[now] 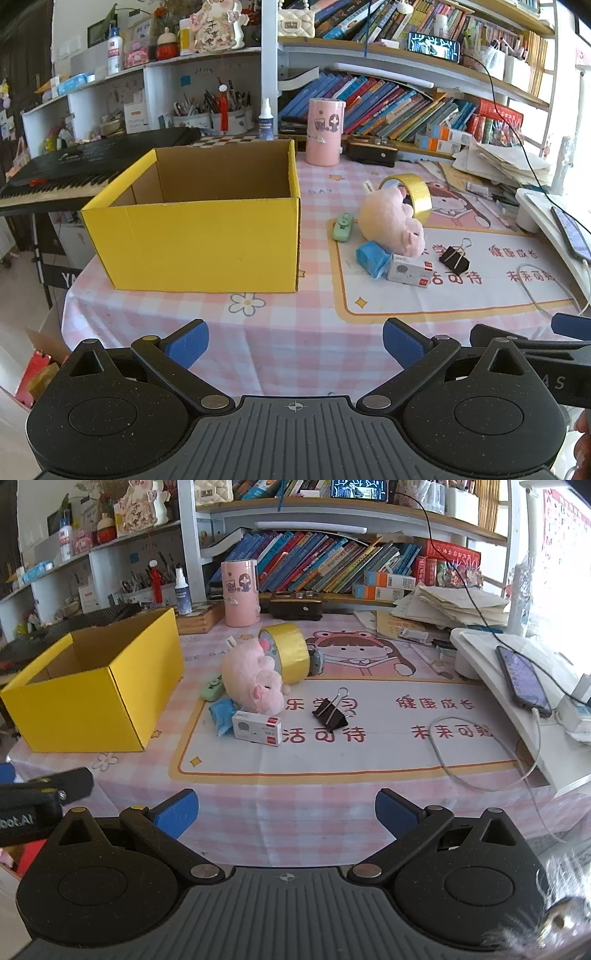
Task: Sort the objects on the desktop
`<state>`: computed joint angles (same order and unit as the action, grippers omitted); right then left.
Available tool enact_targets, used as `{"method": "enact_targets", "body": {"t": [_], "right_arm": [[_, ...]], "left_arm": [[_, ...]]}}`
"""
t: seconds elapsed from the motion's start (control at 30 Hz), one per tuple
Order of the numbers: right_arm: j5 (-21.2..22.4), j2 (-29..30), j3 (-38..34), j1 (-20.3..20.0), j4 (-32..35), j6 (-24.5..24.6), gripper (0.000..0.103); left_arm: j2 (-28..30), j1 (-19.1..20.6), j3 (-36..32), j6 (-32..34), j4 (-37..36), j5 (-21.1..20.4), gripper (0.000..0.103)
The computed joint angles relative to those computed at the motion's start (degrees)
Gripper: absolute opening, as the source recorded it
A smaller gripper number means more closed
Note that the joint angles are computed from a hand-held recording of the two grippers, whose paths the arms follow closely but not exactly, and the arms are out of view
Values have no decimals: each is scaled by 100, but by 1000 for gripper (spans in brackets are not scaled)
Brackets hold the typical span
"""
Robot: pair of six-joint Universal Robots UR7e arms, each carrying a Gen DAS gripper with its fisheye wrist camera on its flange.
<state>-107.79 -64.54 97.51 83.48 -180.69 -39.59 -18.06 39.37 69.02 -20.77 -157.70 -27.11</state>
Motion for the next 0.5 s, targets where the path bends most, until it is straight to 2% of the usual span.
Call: {"method": "enact_targets", "body": {"t": [0.3,0.5], "right_arm": [[40,89,-252,-38,272,-158,102],[152,203,-590,-91,547,-365,102]], "left_arm": [[135,19,-289,-337,431,33,102],[353,51,-752,-762,1053,127,101]]}}
